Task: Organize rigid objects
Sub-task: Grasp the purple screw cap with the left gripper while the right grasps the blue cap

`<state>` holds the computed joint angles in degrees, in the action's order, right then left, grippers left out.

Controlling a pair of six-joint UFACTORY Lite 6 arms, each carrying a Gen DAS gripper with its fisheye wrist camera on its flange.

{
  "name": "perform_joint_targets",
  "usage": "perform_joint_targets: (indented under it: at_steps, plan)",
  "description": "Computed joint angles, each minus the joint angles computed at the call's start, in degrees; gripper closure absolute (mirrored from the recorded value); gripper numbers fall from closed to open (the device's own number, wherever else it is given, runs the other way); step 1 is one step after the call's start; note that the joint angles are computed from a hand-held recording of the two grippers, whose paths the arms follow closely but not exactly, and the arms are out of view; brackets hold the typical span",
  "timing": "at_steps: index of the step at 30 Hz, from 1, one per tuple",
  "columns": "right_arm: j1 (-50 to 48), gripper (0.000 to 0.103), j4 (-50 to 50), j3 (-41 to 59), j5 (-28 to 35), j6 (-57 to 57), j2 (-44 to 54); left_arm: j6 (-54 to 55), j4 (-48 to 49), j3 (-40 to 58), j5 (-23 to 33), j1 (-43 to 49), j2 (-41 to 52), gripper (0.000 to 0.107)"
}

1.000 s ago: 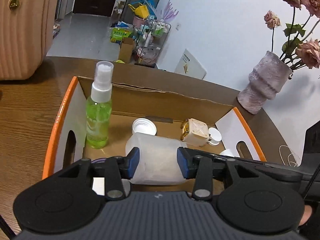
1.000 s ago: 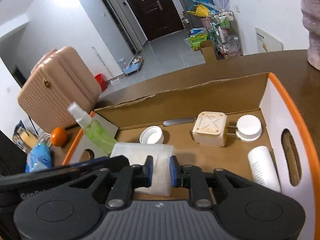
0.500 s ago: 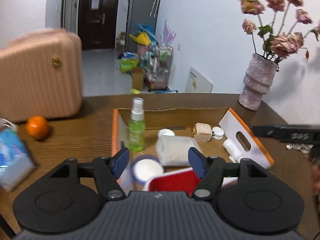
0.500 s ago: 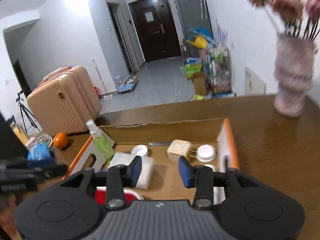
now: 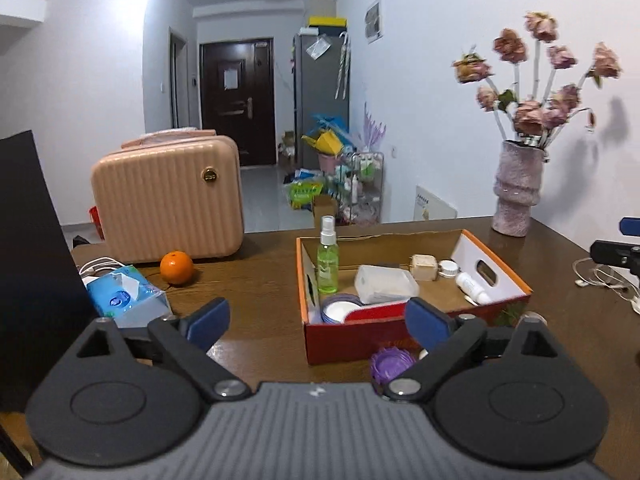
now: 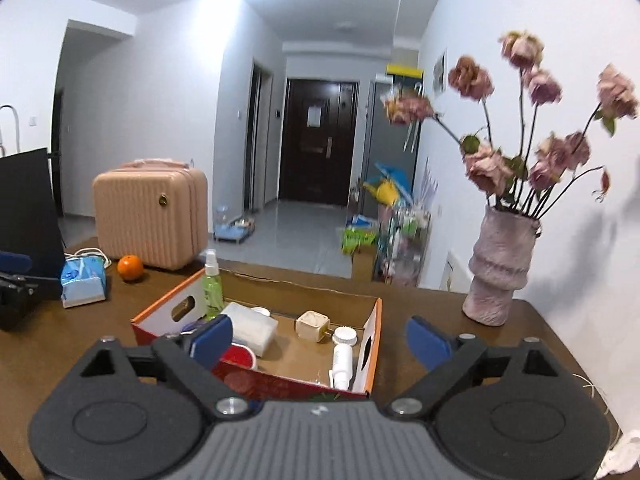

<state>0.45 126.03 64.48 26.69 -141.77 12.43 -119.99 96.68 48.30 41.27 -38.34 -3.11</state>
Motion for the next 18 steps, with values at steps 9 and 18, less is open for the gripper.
perform_joint_targets:
  at_steps: [9,18]
  plan:
    - [-4.1,0.008,6.6,-32.8,13.3,-10.4,-20.5,-17.1,-5.1,-18.5,21.3,-26.4,-5.9,0.004]
    - [-23.2,0.008,-4.9,-65.2,31.5,-14.6,-36.3,-38.9,-24.2,-20.2,30.2,-52.3,10.4,0.004]
